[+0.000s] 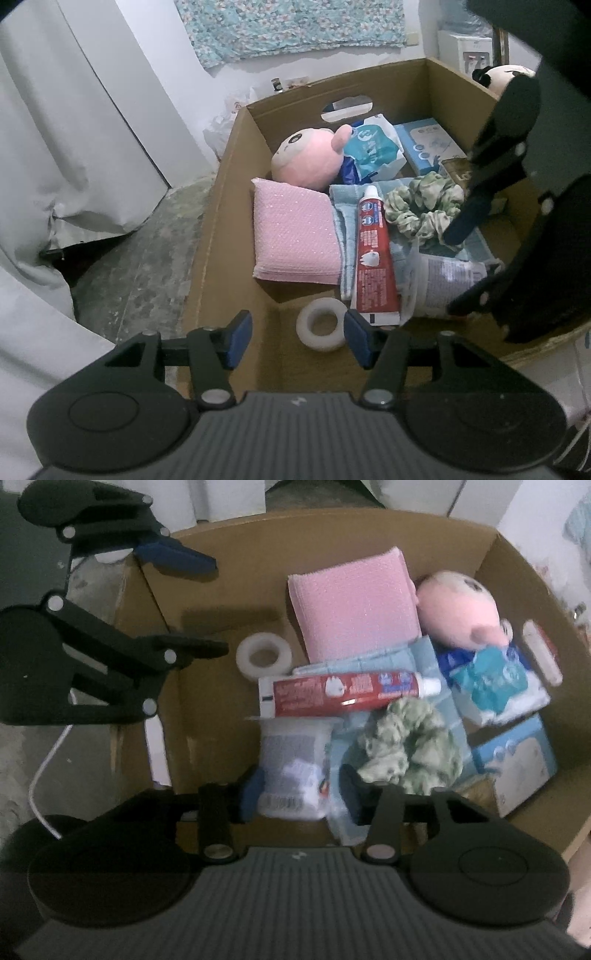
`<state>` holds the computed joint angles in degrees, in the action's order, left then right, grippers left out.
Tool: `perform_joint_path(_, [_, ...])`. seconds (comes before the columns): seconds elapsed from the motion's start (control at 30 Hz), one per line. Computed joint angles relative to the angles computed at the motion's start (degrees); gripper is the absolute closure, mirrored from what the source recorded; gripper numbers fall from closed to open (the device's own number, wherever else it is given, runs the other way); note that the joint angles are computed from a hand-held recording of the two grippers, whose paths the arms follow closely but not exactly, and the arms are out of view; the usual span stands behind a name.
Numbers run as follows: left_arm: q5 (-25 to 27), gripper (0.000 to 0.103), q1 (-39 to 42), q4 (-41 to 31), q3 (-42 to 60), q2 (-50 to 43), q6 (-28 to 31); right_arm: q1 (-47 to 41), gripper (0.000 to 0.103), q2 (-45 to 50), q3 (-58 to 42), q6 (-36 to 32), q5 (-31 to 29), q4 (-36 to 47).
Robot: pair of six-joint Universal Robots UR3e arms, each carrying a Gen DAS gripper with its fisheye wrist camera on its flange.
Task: Organize soft objects
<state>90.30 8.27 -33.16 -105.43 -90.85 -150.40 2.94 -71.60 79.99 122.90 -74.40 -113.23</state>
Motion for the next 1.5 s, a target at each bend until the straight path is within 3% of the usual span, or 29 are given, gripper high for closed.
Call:
perform_joint_path(0.13, [-0.79,0.046,0.54,-0.09,0.15,-0.53,-0.48,1.91,0.060,4.73,-6.32,-5.21,-1.43,4.34])
perform_joint_path(0.3, [-1.25,0.045,0.82,-0.70,0.73,-0.96,-0.50,0.55,0.061,8.87,-15.59,-20.44,0.35,15.08])
perform_joint_path(0.43, [-0.04,0.044,0.09,-0.90,1.37,-1.51,-0.76,0.17,0.059,11.93,-21.53,-23.18,1.09,20.49])
perform_joint_path(0.53, [1.46,0.044,-0.71,0.41,0.53,-0.72,-0.75,0.33,0.055,9.58,-17.32,-21.28,1.14,16.79])
perform_joint_path(0.67, [-2.73,0.040,1.78,5.06,-5.18,4.27,-1.02,-5.56,0.042,5.80,-15.51,-19.38,12.60,22.22])
perform_joint_path(0.73, [-6.12,0.040,3.83,7.60,-8.47,7.41,-4.37,-9.85,0.035,0.35,-8.39,-18.65,20.00,18.97])
perform_joint_path(0.83, [-6.08,0.040,3.99,11.74,-12.21,11.32,-10.70,-16.54,0.033,-8.59,3.51,-17.04,28.71,12.95])
perform_joint_path(0.93, [-4.39,0.040,1.90,13.74,-14.62,14.66,-14.24,-25.40,0.030,-18.06,13.03,-19.20,37.88,15.37])
perform_joint_path(1.0, [-2.55,0.040,-0.59,15.08,-15.76,15.46,-16.72,-32.96,0.019,-22.31,15.38,-25.93,45.42,28.96])
perform_joint_path(1.1, [1.32,0.039,-5.56,18.02,-17.99,15.40,-21.04,-43.20,0.019,-28.41,17.47,-42.04,48.52,51.61])
perform_joint_path(1.23, [11.28,0.037,-14.96,25.69,-21.50,12.79,-30.82,-57.06,0.019,-35.16,22.25,-64.21,47.39,74.24])
perform_joint_path(1.33, [15.68,0.037,-20.82,29.35,-24.10,12.67,-36.76,-66.79,0.019,-33.24,23.12,-78.82,42.68,89.12])
perform_joint_path(1.43, [26.84,0.026,-30.00,37.07,-23.68,5.54,-37.98,-73.98,0.019,-32.07,26.30,-89.85,39.35,96.59])
perform_joint_path(1.5, [30.34,0.019,-32.84,40.31,-23.30,2.24,-39.50,-74.33,0.019,-36.55,26.44,-87.51,39.39,92.55])
